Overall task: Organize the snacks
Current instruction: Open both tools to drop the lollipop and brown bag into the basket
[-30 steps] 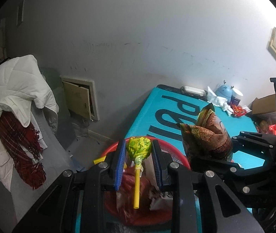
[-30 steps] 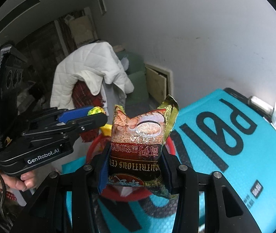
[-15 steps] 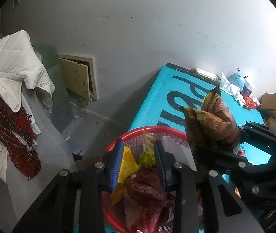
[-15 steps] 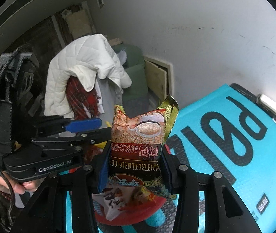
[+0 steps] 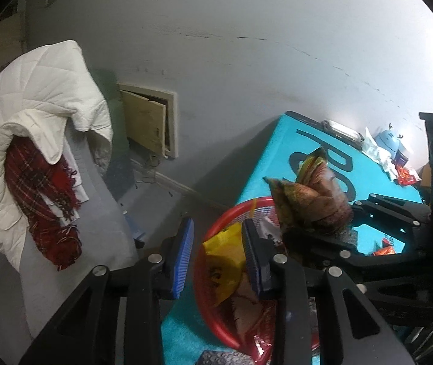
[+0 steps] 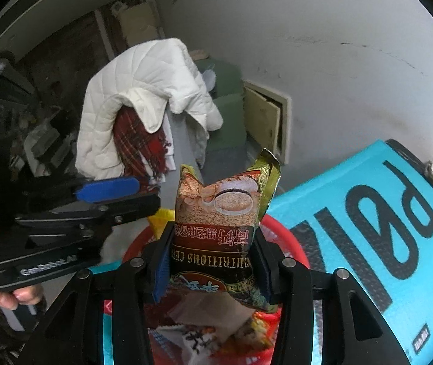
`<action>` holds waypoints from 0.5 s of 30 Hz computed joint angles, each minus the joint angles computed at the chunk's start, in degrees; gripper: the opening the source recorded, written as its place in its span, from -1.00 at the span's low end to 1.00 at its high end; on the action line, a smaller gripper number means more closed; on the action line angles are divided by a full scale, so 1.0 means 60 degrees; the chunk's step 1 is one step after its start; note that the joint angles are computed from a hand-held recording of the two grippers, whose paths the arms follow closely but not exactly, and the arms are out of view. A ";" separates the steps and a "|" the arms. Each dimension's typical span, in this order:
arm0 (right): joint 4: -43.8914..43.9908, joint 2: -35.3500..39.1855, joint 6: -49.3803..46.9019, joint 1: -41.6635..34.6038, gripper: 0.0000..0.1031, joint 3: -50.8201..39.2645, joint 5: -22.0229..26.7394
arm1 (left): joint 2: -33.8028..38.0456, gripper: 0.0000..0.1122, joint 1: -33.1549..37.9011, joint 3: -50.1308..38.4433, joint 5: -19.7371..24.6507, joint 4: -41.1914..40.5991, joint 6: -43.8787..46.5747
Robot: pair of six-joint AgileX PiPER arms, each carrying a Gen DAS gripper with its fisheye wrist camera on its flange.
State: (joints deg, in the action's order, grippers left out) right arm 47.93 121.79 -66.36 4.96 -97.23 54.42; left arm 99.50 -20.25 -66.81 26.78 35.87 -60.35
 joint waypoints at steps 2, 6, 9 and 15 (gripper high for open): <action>-0.0203 0.0144 0.0215 0.0093 0.18 -0.0149 -0.0023 | -0.0039 -0.43 0.0034 0.0098 -0.0037 0.0045 -0.0063; -0.0221 0.0184 0.0215 0.0091 0.21 -0.0122 -0.0099 | -0.0055 -0.43 0.0031 0.0224 -0.0113 0.0159 -0.0187; -0.0107 -0.0011 -0.0048 0.0056 0.22 0.0155 -0.0308 | -0.0006 -0.43 0.0042 0.0203 -0.0158 0.0002 -0.0091; 0.0355 -0.0199 -0.0333 -0.0150 0.19 0.0316 -0.0186 | -0.0120 -0.43 0.0064 0.0314 -0.0263 0.0031 -0.0214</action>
State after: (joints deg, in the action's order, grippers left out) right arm 50.06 120.59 -68.35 4.07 -95.34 53.30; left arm 98.78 -19.87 -64.92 25.20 36.05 -61.63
